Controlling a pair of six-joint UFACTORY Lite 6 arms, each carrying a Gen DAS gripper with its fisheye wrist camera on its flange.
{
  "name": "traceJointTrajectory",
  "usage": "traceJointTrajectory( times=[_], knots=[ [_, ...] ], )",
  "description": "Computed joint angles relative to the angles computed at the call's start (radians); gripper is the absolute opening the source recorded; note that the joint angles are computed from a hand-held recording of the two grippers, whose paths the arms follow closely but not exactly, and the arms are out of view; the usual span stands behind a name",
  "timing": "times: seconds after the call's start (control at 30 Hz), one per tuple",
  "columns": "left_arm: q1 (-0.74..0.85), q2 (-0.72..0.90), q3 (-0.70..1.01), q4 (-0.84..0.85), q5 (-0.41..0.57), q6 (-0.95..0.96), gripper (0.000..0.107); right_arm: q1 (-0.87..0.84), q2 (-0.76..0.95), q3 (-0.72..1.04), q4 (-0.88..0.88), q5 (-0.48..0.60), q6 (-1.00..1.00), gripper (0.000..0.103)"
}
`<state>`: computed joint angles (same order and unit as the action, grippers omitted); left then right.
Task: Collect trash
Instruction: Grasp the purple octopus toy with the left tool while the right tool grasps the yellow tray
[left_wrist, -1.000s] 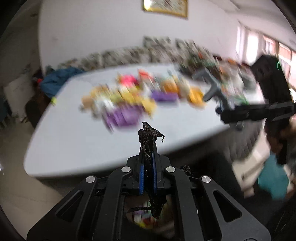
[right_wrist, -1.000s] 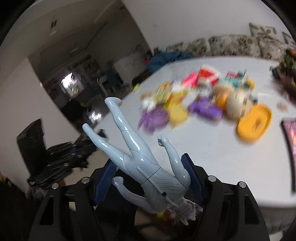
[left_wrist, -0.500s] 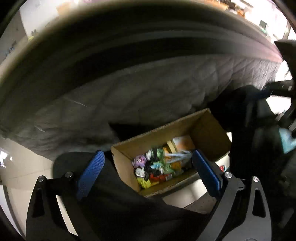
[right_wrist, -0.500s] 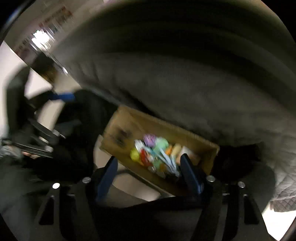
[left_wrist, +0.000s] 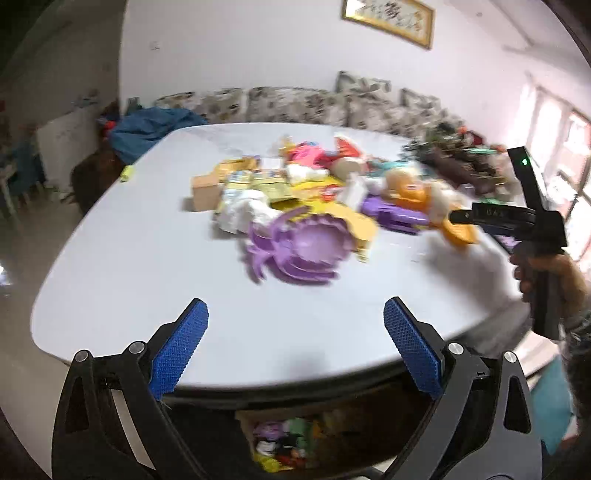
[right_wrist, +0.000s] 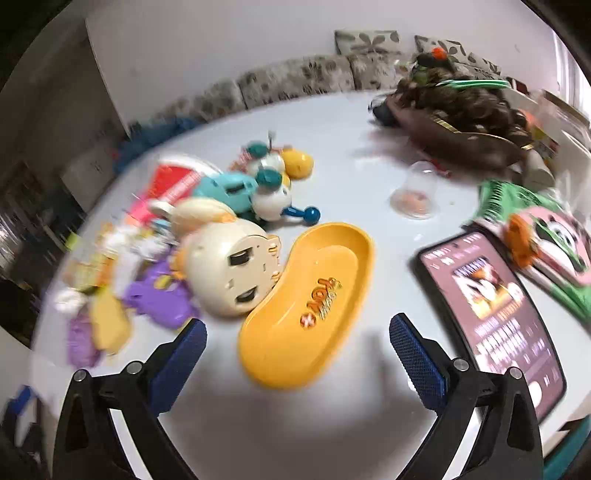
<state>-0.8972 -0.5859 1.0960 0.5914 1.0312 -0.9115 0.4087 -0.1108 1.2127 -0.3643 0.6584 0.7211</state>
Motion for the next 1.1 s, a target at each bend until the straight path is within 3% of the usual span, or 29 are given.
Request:
traceJointTrajectory(
  times=[0.1, 0.13, 0.2, 0.23, 0.3, 0.4, 0.53, 0.67, 0.73, 0.9, 1.0, 1.1],
  knots=[
    [0.1, 0.077, 0.006, -0.026, -0.071, 0.045, 0.094, 0.057, 0.104, 0.054, -0.165, 0.037, 0.068, 0.092],
    [0.114, 0.097, -0.004, -0.03, -0.095, 0.039, 0.094, 0.054, 0.069, 0.014, -0.155, 0.007, 0.064, 0.079],
    [0.169, 0.143, 0.003, -0.056, -0.13, 0.058, 0.094, 0.024, -0.009, -0.054, -0.067, -0.011, -0.029, 0.066],
    [0.186, 0.161, 0.012, -0.075, -0.141, 0.071, 0.094, 0.02, -0.067, -0.112, -0.044, -0.027, -0.057, 0.064],
    [0.246, 0.21, 0.038, -0.174, -0.201, 0.146, 0.094, 0.018, -0.156, -0.196, -0.048, -0.037, -0.064, 0.063],
    [0.253, 0.279, 0.084, -0.224, -0.243, 0.171, 0.094, -0.027, -0.247, -0.278, 0.094, -0.085, -0.184, 0.063],
    [0.201, 0.391, 0.166, -0.089, -0.19, 0.051, 0.094, -0.027, -0.351, -0.341, 0.182, -0.087, -0.24, 0.063],
    [0.228, 0.532, 0.258, -0.048, -0.144, 0.056, 0.096, -0.044, -0.416, -0.373, 0.286, -0.083, -0.33, 0.063],
    [0.257, 0.55, 0.286, -0.12, -0.173, 0.139, 0.087, -0.049, -0.43, -0.385, 0.314, -0.095, -0.352, 0.063],
    [0.278, 0.515, 0.268, -0.149, -0.168, 0.198, 0.086, -0.032, -0.461, -0.397, 0.325, -0.113, -0.346, 0.063],
    [0.305, 0.366, 0.159, -0.173, -0.24, 0.206, 0.086, -0.011, -0.477, -0.394, 0.305, -0.107, -0.316, 0.063],
    [0.223, 0.25, 0.143, -0.066, -0.158, 0.138, 0.086, 0.038, -0.5, -0.376, 0.266, -0.08, -0.275, 0.063]
  ],
)
